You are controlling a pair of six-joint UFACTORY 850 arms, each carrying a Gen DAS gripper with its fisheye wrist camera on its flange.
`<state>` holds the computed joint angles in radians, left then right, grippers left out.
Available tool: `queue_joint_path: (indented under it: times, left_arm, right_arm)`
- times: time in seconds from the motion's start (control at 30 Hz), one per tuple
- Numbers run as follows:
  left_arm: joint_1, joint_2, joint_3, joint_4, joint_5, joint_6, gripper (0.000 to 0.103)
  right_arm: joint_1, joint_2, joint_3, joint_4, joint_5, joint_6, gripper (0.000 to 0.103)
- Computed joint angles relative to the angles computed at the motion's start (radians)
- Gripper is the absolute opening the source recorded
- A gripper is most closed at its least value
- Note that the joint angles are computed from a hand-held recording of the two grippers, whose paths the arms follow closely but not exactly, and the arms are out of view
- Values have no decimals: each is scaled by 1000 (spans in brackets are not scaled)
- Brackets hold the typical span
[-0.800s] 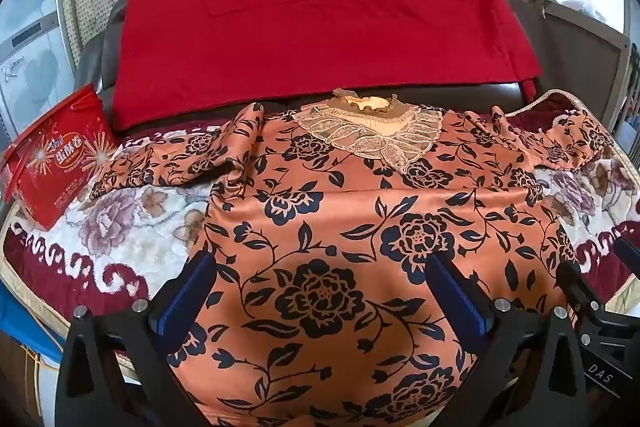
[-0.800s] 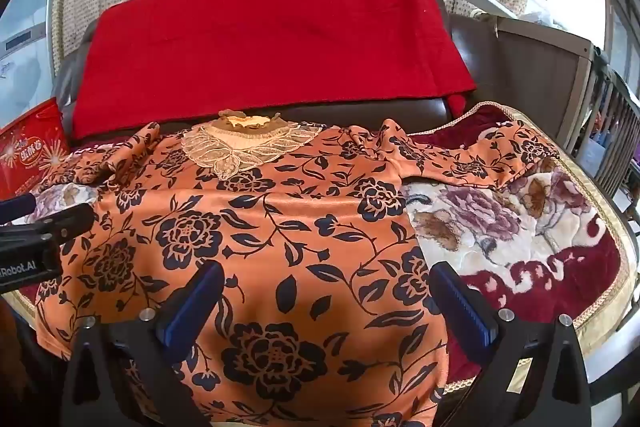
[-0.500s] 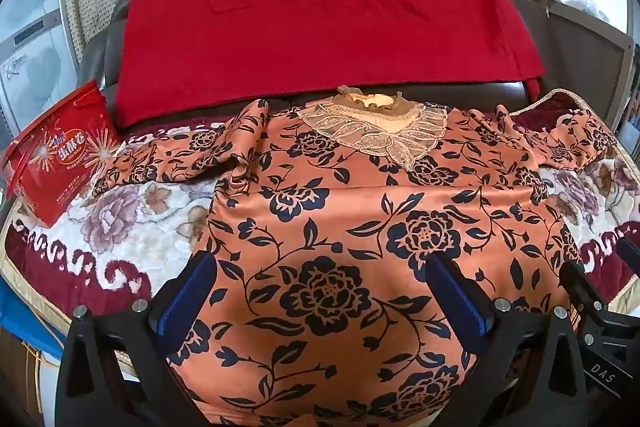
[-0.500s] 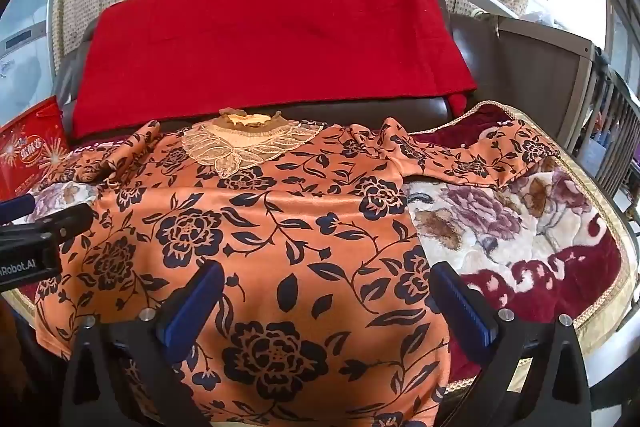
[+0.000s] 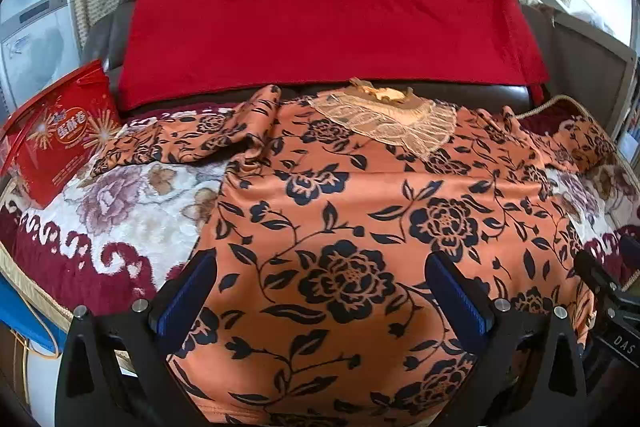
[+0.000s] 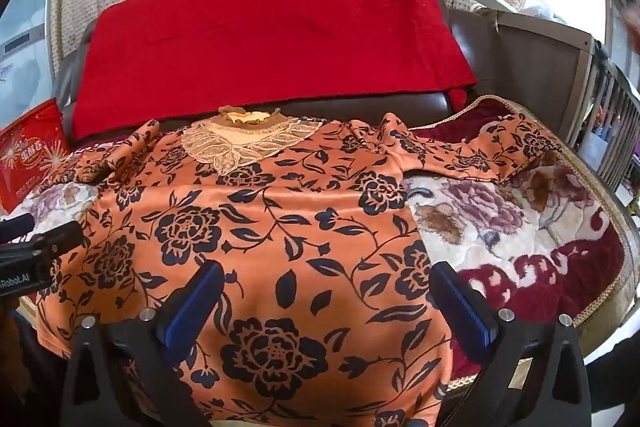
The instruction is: Fold small clothes
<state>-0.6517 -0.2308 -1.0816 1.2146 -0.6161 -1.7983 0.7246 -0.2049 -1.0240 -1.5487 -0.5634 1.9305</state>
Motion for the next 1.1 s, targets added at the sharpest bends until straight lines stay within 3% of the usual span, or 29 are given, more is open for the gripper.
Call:
queue_joint_path:
  times: [0.2, 0.37, 0.53, 0.67, 0.83, 1.1]
  left_arm:
    - [2, 36, 54, 114, 5, -157, 103]
    - [8, 76, 90, 33, -30, -75, 103]
    - [-34, 174, 172, 39, -277, -177, 103]
    - [-57, 188, 182, -17, -504, -167, 103]
    - [-66, 237, 220, -63, -645, -232, 103]
    - [-78, 275, 239, -130, -822, -293, 103]
  right_arm:
    - [5, -10, -3, 5, 14, -10, 103]
    - [20, -16, -3, -9, 36, -8, 103]
    - [80, -46, -33, -30, 103, -39, 103]
    - [115, -70, -71, -130, 207, 20, 103]
    - [139, -118, -138, -306, 353, 190, 103]
    - [163, -175, -237, -429, 452, 293, 103]
